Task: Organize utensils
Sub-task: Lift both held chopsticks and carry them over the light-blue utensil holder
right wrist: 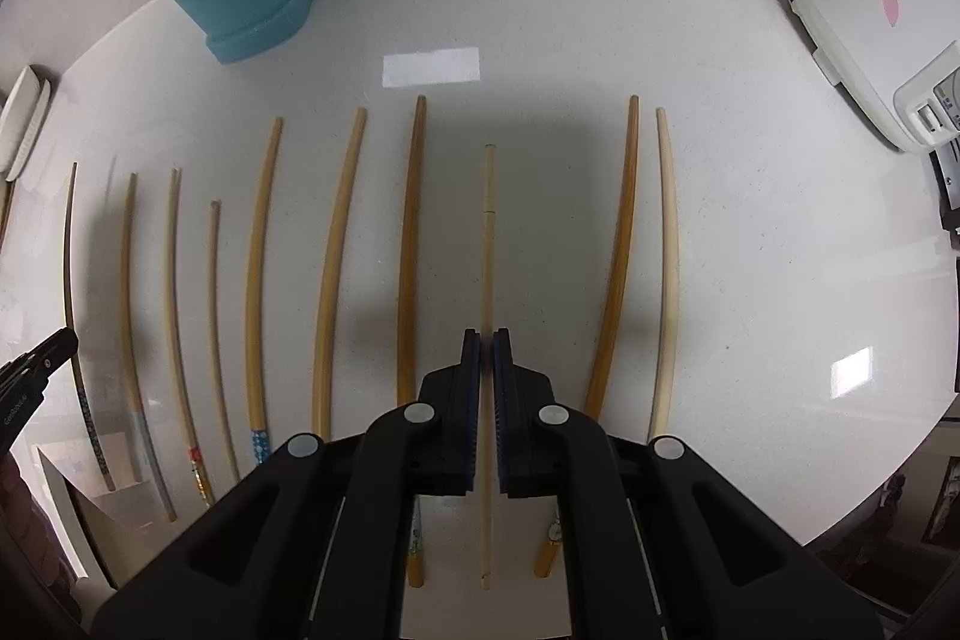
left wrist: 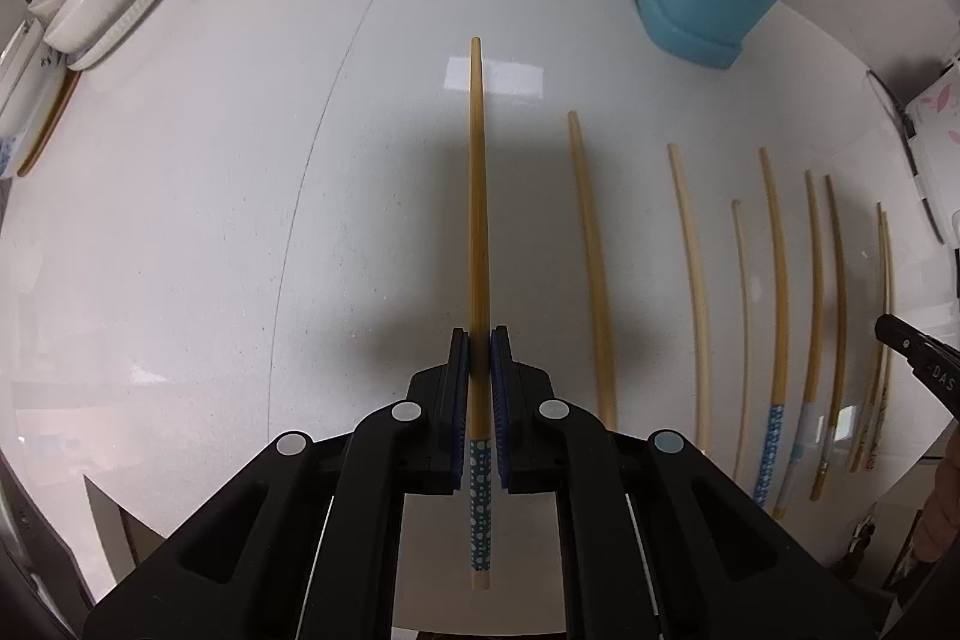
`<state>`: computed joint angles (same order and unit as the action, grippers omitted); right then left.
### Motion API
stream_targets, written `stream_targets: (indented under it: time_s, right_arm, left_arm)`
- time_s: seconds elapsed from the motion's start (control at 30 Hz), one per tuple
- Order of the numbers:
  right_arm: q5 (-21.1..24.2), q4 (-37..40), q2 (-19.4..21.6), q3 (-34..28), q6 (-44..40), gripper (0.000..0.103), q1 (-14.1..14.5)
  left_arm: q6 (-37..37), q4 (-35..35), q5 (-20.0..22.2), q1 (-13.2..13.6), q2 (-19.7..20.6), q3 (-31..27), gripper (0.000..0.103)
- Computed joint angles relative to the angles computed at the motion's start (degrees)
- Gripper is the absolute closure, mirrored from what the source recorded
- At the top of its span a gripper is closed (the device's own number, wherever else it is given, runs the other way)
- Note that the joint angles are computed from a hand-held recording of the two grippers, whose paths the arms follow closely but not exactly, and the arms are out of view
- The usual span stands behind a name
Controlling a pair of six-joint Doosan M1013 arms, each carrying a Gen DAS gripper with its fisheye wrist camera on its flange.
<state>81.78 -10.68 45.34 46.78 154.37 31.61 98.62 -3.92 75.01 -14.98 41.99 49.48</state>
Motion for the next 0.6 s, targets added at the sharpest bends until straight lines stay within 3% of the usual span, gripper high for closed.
stream_targets:
  time_s: [0.3, 0.5, 0.6]
  right_arm:
    - [-2.32, -4.06, -0.85, 0.19, 1.44, 0.099, 0.85]
    - [-3.02, -7.51, -0.66, -1.68, 1.82, 0.099, 1.18]
    - [-3.98, -9.02, -0.79, -2.09, 2.13, 0.099, 1.28]
  left_arm:
    - [0.55, -2.03, -2.67, -0.40, -1.91, -0.58, 0.096]
    - [2.77, -5.10, -7.50, 0.53, -4.54, 2.91, 0.096]
    - [4.79, -7.82, -8.60, 1.85, -4.26, 1.86, 0.096]
